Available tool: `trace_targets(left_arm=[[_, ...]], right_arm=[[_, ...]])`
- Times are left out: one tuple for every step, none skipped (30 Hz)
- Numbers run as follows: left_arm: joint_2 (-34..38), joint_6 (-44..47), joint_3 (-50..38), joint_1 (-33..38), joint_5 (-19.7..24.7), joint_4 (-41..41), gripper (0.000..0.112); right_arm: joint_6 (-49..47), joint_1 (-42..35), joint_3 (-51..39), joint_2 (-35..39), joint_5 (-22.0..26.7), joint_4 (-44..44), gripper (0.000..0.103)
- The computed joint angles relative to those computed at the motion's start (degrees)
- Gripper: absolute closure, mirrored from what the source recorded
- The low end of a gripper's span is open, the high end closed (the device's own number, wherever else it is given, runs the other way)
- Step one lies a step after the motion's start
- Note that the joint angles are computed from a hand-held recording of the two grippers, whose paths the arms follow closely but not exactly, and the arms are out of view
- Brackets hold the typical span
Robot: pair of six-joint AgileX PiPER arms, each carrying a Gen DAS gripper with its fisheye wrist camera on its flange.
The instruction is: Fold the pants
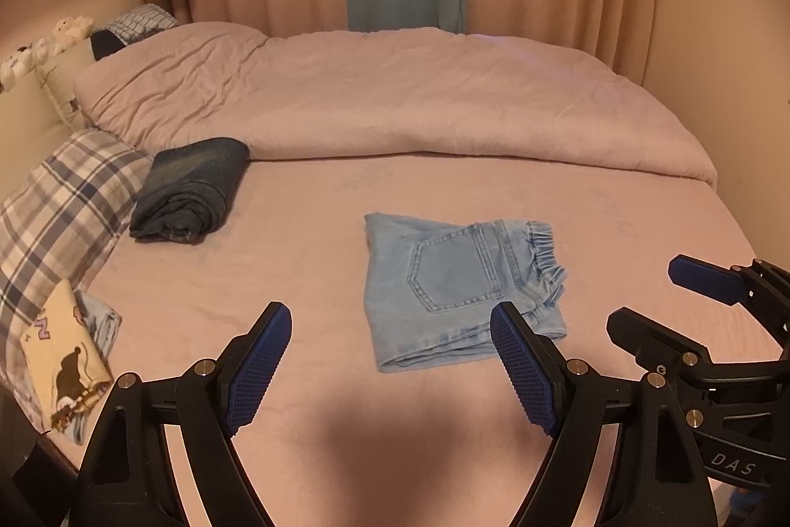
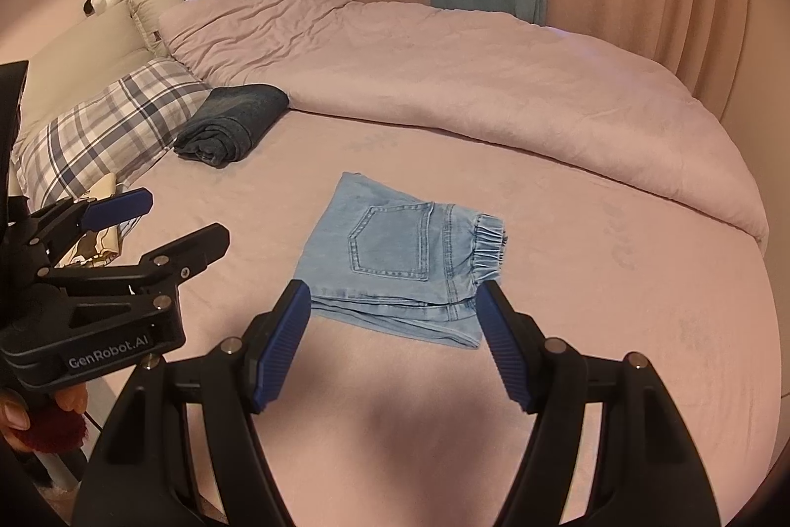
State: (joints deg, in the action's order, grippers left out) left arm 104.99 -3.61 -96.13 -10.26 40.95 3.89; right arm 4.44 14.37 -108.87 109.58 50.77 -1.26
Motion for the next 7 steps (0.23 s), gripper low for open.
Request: trace_targets(left_arm=[[0.1,0.1,-0.1,0.0,0.0,-0.1,0.029],[0.1,0.4,-0.2,0.1,0.0,-0.3,0.029],[0.1,0.2,-0.1,0.0,0.0,-0.1,0.029],[0.1,-0.1,-0.1,0.0,-0.1,0.0,0.029],[0.2,0.1,-0.2,0.1,-0.1,-0.2,0.029],[0.4,0.4,-0.5,0.3,0.1,-0.9,0.029],[0.8,1.3,-1.1,0.6,0.5,-2.0,0.029]], right_arm=[[-0.2,-0.1,-0.1,0.0,0.0,0.1,0.033],[-0.2,0.0,-0.1,0.0,0.0,0.2,0.033],[-0.1,0.1,0.0,0.0,-0.1,0.0,0.033],[-0.1,0.1,0.1,-0.1,0.0,0.0,0.033],[-0.1,0.1,0.1,0.0,-0.1,0.1,0.033],[0.2,0.2,0.3,-0.1,-0.2,-0.1,0.033],[0.5,0.3,0.2,0.0,-0.1,-0.1,0.033]])
